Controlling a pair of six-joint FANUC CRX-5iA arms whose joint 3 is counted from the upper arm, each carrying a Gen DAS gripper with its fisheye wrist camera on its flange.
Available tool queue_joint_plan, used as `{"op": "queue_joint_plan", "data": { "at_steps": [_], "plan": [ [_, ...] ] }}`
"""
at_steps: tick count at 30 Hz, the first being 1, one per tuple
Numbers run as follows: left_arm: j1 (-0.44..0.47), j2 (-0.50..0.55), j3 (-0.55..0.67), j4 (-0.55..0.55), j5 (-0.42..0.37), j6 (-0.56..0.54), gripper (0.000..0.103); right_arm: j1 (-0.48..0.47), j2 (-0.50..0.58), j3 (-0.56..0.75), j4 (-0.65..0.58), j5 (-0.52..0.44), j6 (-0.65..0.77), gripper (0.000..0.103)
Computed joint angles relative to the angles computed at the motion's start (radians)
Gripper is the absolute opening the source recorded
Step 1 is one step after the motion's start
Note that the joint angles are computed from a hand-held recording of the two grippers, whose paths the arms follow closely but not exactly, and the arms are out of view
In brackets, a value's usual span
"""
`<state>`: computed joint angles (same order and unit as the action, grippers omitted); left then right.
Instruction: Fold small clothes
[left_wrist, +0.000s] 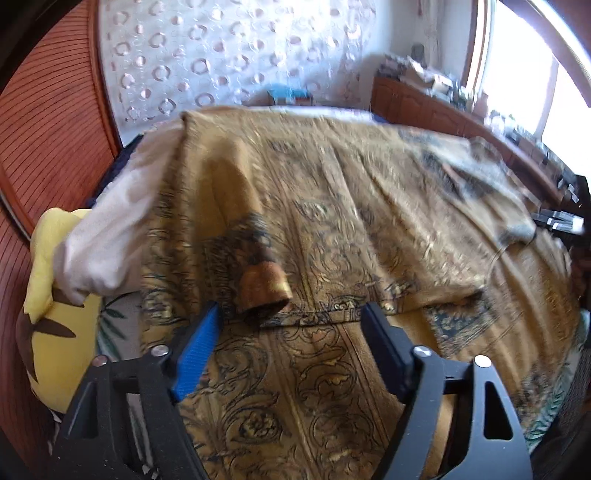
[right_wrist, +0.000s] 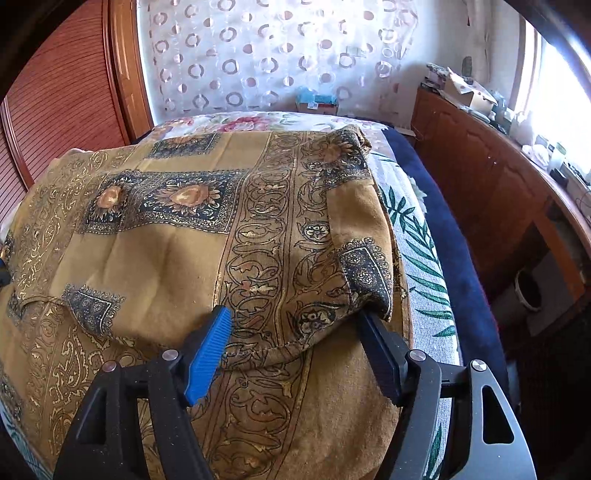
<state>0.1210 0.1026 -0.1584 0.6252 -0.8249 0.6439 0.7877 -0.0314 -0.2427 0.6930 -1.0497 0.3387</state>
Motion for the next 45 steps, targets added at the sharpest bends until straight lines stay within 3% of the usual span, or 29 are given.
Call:
{"op": "queue_joint_plan", "data": {
  "at_steps": [6, 13, 15, 17, 23, 28, 30, 38, 45],
  "plan": [
    [0.032, -0.073, -0.087, 0.107, 0.1, -0.03, 0.054, 0.001, 0.001, 0.0, 0.001, -0.001, -0.001, 0.073],
    [0.032, -0.024, -0.029, 0.072, 0.081, 0.03, 0.053, 0.002, -0.001, -0.001, 0.002, -0.004, -0.002, 0.073],
    [0.033, -0.003, -0.006, 0.05, 0.07, 0.069, 0.034, 0.002, -0.002, -0.001, 0.002, -0.004, -0.004, 0.073],
    [0.036, 0.006, 0.0, 0.047, 0.068, 0.085, 0.025, 0.003, -0.002, 0.0, 0.003, -0.007, -0.005, 0.073],
    [0.044, 0.025, 0.023, -0.011, 0.065, 0.145, 0.024, 0.003, -0.001, -0.001, 0.003, -0.006, -0.006, 0.073],
    [0.041, 0.043, 0.039, -0.013, 0.038, 0.133, 0.024, 0.003, -0.001, -0.001, 0.004, -0.007, -0.007, 0.073],
    [0.04, 0.038, 0.027, 0.014, 0.041, 0.081, 0.002, 0.004, 0.0, 0.001, 0.004, -0.009, -0.007, 0.073],
    [0.049, -0.063, -0.099, 0.254, 0.145, -0.082, 0.002, 0.006, -0.002, 0.0, 0.005, -0.013, -0.012, 0.073],
    [0.048, -0.059, -0.088, 0.258, 0.158, -0.083, 0.002, 0.001, -0.001, 0.006, -0.004, -0.01, -0.013, 0.071]
  ]
}}
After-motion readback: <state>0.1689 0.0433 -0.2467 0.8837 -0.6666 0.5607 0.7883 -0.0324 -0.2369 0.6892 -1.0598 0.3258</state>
